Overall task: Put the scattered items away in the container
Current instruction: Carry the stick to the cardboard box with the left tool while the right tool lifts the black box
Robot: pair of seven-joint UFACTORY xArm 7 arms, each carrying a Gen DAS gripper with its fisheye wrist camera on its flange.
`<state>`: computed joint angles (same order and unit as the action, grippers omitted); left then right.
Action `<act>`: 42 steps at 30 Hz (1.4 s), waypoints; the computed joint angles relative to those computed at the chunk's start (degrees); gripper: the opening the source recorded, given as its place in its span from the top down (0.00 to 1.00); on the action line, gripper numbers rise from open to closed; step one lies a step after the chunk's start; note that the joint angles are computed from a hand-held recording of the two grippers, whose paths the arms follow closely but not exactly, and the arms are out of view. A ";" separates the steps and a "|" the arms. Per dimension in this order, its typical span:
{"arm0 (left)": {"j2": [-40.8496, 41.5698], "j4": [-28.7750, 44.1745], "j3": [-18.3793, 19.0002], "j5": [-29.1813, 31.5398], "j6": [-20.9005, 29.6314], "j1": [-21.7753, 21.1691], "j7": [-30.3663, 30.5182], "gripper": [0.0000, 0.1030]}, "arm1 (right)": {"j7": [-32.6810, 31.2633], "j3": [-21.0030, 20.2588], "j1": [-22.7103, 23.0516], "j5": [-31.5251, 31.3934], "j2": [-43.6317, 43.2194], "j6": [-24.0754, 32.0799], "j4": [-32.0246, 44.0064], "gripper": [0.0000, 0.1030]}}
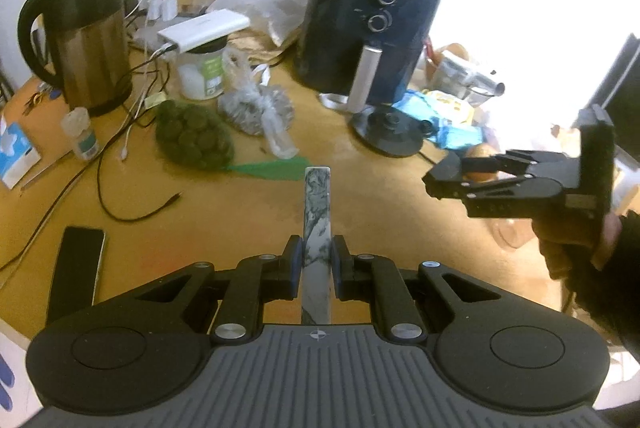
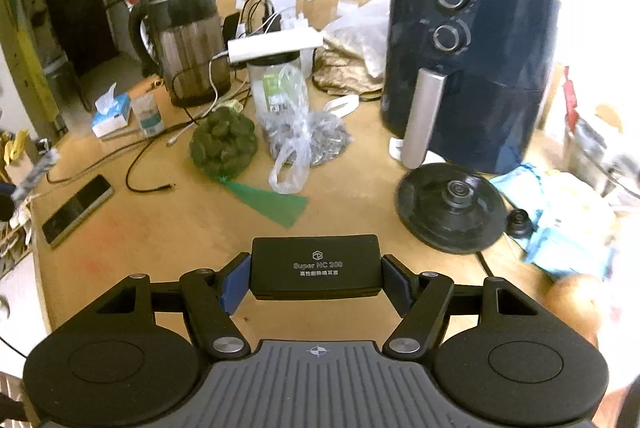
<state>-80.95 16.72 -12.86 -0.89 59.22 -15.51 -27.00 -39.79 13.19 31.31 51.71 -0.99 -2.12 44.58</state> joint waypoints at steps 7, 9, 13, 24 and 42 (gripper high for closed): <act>0.24 -0.27 -0.03 -0.22 -2.03 -1.70 1.66 0.85 | 20.24 5.89 -4.44 -13.12 -10.89 -0.41 -9.23 0.31; 0.49 -0.44 0.20 -0.57 -2.82 -2.18 2.03 0.85 | 24.70 7.90 -5.76 -14.88 -13.74 -0.14 -11.28 0.31; 1.23 -0.79 0.35 -1.07 -4.73 -3.24 2.88 0.85 | 33.75 13.21 -9.64 -17.92 -20.43 1.22 -15.28 0.31; -0.96 -2.74 1.87 -3.02 -4.17 -6.37 6.70 0.85 | 54.62 23.02 -16.34 -23.88 -36.98 8.05 -22.67 0.31; -7.27 -8.16 3.19 -8.77 -0.13 -10.92 11.53 0.85 | 74.54 23.98 -10.68 -33.55 -51.71 18.91 -28.03 0.31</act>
<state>-88.22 8.56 -9.67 -9.66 59.10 -26.43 -15.48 34.75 37.17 20.63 18.17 -52.70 16.79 16.55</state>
